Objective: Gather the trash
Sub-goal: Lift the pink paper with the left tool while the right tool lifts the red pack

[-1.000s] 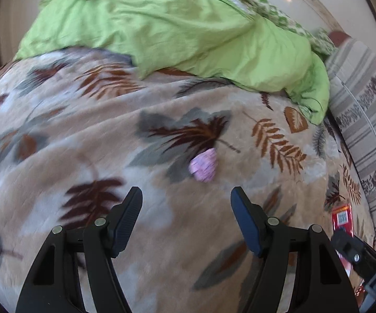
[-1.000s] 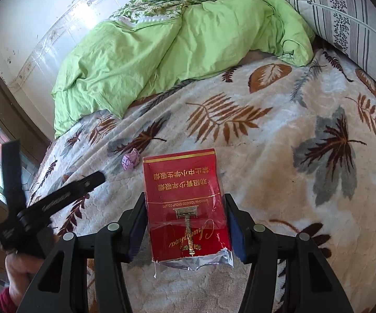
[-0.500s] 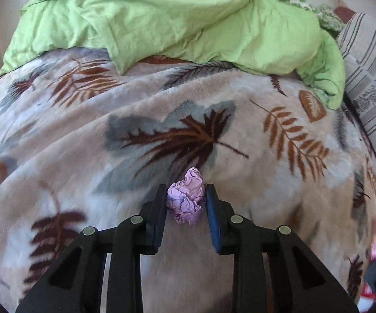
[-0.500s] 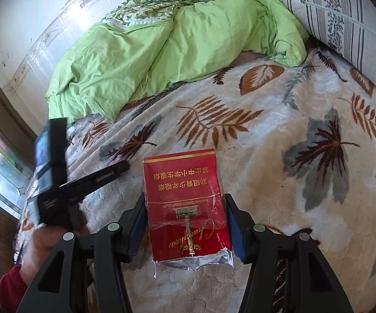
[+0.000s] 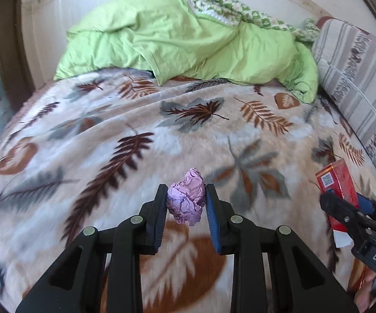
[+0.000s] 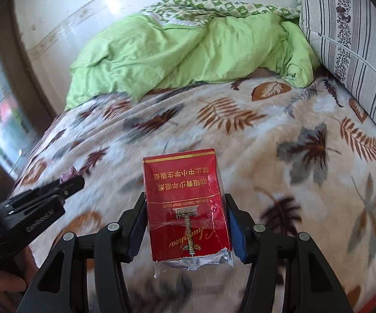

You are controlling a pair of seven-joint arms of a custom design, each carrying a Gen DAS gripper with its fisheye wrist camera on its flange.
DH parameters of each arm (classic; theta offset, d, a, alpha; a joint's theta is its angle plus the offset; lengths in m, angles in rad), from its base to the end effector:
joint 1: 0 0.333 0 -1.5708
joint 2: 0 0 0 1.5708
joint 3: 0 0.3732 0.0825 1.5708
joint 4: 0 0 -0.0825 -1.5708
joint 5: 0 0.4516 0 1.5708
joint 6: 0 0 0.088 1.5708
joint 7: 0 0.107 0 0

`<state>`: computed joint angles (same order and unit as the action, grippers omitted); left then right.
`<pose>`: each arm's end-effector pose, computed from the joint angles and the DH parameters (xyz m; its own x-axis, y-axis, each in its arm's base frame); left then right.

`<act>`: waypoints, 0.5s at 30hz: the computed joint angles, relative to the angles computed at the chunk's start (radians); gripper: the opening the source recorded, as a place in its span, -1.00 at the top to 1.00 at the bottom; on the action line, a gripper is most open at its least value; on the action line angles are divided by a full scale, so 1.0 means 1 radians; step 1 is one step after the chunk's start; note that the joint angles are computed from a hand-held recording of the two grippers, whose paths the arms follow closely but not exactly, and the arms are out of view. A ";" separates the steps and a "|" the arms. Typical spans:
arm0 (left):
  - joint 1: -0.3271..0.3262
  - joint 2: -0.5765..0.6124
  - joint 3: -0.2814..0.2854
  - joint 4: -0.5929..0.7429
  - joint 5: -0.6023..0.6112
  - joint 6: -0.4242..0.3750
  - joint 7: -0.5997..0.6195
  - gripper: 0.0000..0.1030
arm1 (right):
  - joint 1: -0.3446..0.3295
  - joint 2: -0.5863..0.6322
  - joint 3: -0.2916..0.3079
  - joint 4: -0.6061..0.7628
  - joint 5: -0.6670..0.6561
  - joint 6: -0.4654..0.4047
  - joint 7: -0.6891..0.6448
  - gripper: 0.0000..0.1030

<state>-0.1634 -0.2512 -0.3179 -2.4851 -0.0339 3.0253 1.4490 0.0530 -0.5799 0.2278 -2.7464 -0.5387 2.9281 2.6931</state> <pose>0.4711 -0.2507 0.4827 -0.3560 -0.9338 0.0345 -0.6720 0.2302 -0.7039 0.3943 0.1499 0.4710 -0.2398 -0.9445 -0.2245 -0.6456 0.3278 -0.6897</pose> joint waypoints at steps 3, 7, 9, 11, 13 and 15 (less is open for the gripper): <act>-0.003 -0.088 -0.011 -0.069 -0.004 0.016 -0.010 0.47 | 0.061 -0.098 -0.007 -0.046 0.025 -0.063 -0.020 -0.14; -0.013 -0.188 -0.031 -0.140 -0.023 0.046 -0.010 0.47 | 0.132 -0.220 -0.010 -0.102 0.064 -0.131 -0.033 -0.14; -0.047 -0.218 -0.014 -0.161 -0.043 0.047 0.011 0.47 | 0.159 -0.276 -0.003 -0.120 0.079 -0.170 -0.035 -0.14; -0.058 -0.244 -0.016 -0.175 -0.054 0.051 0.024 0.47 | 0.175 -0.317 0.007 -0.129 0.087 -0.203 -0.033 -0.14; -0.082 -0.268 -0.002 -0.189 -0.073 0.049 0.040 0.47 | 0.192 -0.361 0.015 -0.138 0.095 -0.236 -0.027 -0.14; -0.096 -0.287 0.003 -0.198 -0.087 0.050 0.052 0.47 | 0.205 -0.396 0.022 -0.144 0.098 -0.265 -0.023 -0.14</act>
<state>-0.2598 -0.5382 -0.3148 -2.6834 -0.1209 3.0751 1.5012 0.2580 -0.9763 0.2497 -2.8909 -0.4408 2.6633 2.6702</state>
